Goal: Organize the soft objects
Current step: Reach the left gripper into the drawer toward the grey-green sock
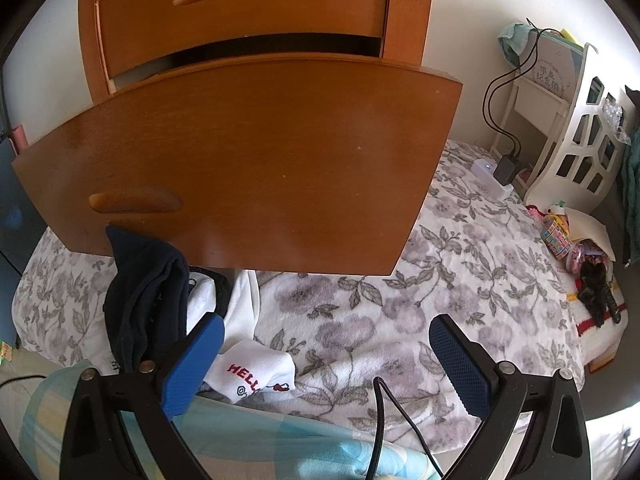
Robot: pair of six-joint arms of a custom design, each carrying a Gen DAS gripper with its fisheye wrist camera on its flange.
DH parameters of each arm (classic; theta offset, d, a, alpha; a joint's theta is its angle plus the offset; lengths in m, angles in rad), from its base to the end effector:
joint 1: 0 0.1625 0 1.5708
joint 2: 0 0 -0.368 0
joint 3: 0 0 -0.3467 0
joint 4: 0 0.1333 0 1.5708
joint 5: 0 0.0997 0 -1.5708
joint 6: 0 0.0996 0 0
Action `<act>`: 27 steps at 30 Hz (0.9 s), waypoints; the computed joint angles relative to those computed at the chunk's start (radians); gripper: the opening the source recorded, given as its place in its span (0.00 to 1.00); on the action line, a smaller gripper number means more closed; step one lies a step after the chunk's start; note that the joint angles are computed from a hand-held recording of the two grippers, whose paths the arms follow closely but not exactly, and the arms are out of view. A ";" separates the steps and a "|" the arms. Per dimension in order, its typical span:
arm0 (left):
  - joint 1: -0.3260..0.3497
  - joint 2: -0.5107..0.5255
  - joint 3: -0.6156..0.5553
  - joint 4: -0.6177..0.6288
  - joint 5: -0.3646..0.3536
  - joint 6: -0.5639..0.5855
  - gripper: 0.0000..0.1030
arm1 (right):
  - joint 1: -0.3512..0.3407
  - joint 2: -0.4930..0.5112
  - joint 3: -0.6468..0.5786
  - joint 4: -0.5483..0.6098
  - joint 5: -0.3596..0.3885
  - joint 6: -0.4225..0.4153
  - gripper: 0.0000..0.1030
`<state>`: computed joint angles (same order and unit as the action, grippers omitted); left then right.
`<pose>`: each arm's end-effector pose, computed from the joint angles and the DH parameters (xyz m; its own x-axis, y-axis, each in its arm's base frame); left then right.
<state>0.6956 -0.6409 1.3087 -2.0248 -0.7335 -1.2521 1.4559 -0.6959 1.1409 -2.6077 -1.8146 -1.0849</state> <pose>-0.3665 -0.5760 0.0815 -0.8089 -0.4020 -0.4289 -0.0575 0.7802 -0.6229 0.0246 -0.7397 0.2246 -0.5271 -0.6146 0.5869 -0.7944 0.6017 -0.0834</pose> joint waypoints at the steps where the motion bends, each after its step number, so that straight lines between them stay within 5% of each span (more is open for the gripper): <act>1: -0.007 -0.007 -0.005 0.015 0.023 0.002 0.92 | -0.001 -0.001 0.002 -0.003 0.003 0.002 1.00; 7: -0.034 -0.060 -0.029 0.156 0.168 -0.114 0.92 | -0.001 -0.003 -0.001 -0.002 0.011 0.012 1.00; 13: -0.004 -0.077 -0.102 0.318 0.211 -0.246 0.92 | 0.000 0.000 -0.007 0.007 0.008 0.013 1.00; 21: 0.086 0.013 -0.339 0.465 0.169 -0.168 0.92 | 0.000 0.003 -0.015 0.022 0.005 0.018 1.00; 27: 0.161 0.171 -0.670 0.773 0.115 -0.176 0.92 | -0.001 0.008 -0.029 0.041 0.004 0.025 1.00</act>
